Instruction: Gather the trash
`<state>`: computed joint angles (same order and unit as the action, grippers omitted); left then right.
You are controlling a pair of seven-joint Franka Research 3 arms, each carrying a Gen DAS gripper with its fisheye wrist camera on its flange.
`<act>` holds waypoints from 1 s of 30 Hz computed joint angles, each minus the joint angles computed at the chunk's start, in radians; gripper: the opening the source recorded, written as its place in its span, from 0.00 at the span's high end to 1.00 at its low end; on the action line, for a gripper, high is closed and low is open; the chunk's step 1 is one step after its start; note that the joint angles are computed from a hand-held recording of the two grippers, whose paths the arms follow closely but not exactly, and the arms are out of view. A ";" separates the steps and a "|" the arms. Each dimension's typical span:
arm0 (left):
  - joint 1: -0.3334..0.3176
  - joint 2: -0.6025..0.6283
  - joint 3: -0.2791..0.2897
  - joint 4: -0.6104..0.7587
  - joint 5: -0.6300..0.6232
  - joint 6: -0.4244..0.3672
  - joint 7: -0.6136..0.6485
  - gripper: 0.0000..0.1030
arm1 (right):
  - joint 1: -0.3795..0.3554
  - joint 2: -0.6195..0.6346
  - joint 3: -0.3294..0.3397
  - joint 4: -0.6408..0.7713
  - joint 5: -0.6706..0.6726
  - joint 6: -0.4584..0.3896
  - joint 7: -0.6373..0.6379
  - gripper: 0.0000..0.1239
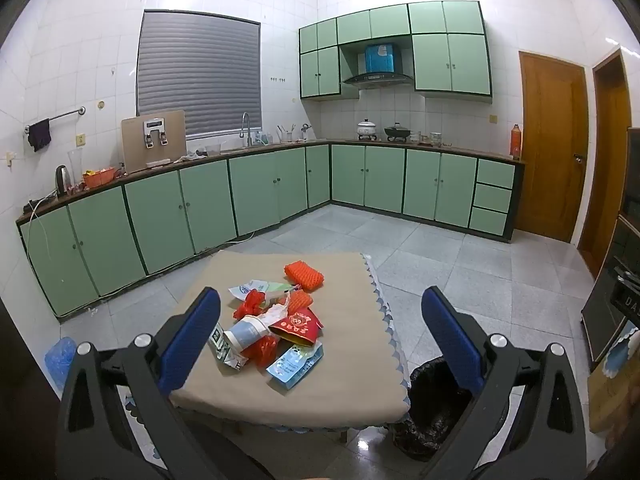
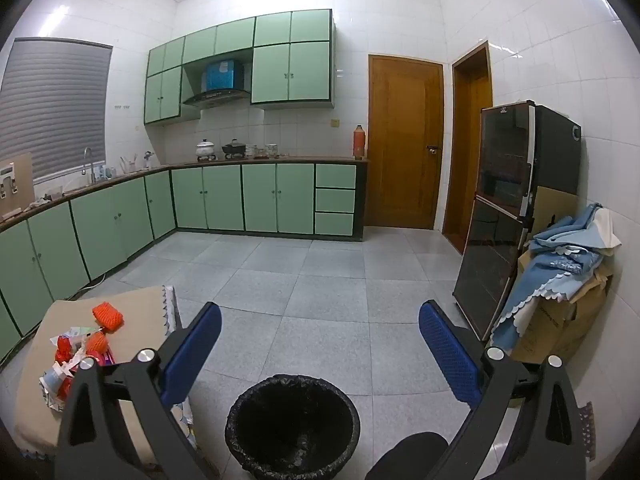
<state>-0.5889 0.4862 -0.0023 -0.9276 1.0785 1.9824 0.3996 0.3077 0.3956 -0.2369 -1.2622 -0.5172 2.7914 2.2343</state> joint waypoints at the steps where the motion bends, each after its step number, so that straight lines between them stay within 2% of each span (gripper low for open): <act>1: 0.001 0.000 0.000 0.001 -0.001 0.000 0.002 0.05 | 0.003 0.002 -0.002 0.003 -0.003 -0.003 0.003 0.22; 30: 0.000 0.006 0.006 0.011 -0.002 -0.004 0.008 0.05 | 0.001 0.015 0.003 0.023 0.022 -0.015 -0.020 0.22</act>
